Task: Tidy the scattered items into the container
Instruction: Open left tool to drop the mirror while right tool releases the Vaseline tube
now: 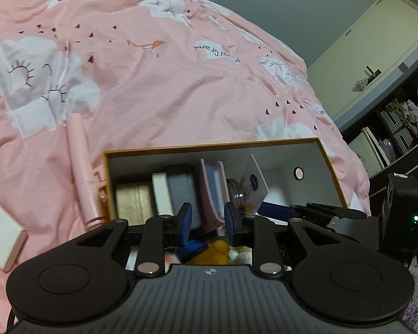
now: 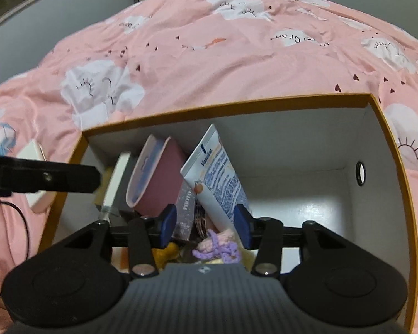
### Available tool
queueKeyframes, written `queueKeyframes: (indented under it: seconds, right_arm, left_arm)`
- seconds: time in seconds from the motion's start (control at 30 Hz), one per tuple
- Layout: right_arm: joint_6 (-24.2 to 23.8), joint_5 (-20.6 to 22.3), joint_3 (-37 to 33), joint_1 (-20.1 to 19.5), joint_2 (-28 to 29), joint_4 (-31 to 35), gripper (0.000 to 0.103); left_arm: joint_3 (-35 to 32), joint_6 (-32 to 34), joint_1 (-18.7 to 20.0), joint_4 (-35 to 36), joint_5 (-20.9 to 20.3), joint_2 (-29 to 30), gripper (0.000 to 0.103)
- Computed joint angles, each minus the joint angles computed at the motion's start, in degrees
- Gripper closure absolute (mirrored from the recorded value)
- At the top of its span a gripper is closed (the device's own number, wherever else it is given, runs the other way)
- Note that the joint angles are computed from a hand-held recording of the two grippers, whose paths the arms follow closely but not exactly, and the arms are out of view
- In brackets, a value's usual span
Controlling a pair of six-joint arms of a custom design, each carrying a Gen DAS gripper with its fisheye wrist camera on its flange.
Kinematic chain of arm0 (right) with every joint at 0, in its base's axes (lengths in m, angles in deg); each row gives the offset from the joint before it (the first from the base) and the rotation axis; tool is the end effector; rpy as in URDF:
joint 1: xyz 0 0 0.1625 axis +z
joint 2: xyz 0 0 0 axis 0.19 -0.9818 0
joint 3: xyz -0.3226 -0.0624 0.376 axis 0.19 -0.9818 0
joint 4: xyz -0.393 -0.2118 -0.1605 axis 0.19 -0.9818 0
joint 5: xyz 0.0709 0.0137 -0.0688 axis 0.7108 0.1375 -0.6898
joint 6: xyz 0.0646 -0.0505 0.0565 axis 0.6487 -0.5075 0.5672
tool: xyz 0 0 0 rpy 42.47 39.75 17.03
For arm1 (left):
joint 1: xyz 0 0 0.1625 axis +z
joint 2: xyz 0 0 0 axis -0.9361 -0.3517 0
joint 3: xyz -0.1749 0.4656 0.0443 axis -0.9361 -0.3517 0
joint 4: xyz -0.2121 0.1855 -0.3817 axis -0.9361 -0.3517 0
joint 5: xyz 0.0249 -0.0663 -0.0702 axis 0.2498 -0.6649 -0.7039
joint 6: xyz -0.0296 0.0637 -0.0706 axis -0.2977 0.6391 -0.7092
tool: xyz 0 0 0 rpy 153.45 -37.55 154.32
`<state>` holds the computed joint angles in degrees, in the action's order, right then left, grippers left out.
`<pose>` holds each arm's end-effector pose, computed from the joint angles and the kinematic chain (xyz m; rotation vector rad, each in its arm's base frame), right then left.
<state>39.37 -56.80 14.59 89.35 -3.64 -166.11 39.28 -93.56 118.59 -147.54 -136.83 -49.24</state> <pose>0.2463 -0.7853 0.2627 1.1932 -2.4512 0.3004 -0.3230 -0.6761 0.2024 -0.0982 2.6558 -1.0120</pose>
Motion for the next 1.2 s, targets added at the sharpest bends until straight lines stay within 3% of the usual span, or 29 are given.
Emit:
queueKeyframes:
  seconds: [0.2,0.37,0.63,0.73,0.87,0.97,1.07,1.2]
  right_arm:
    - [-0.8,-1.72,0.91,0.27,-0.85,0.46,0.056]
    - [-4.85,-6.38,2.21,0.81,-1.24,-2.03,0.07]
    - [-4.39,-5.52,-2.1,1.3,-0.73,2.45,0.072]
    - [-8.48,-10.71,-2.87,2.14,0.62,-0.34,0.075]
    - [-9.44,-16.04,-6.39,2.24,3.39,5.05,0.08]
    - [-11.87,-19.83,-7.39,2.53,5.29,5.23,0.08]
    - [-10.46,-20.89,-9.04,2.46,6.65,9.86,0.086]
    - [-9.78,-21.33,-9.73,2.34,7.88,9.57,0.093]
  left_arm:
    - [2.52,-0.58,-0.74,0.16,1.21,-1.88,0.074]
    - [4.84,-2.18,-1.22,0.29,2.42,-3.62,0.074]
    - [7.81,-5.0,-1.56,0.57,3.43,-5.88,0.074]
    - [8.58,-5.72,-1.53,0.13,3.79,-6.45,0.074]
    - [9.0,-5.94,-1.42,-0.22,3.64,-6.73,0.074]
    - [9.28,-5.95,-1.48,-0.54,3.78,-6.93,0.074]
    - [9.76,-6.61,-1.44,-0.86,4.24,-7.31,0.074]
    - [10.16,-7.44,-1.09,-0.81,4.44,-7.75,0.074]
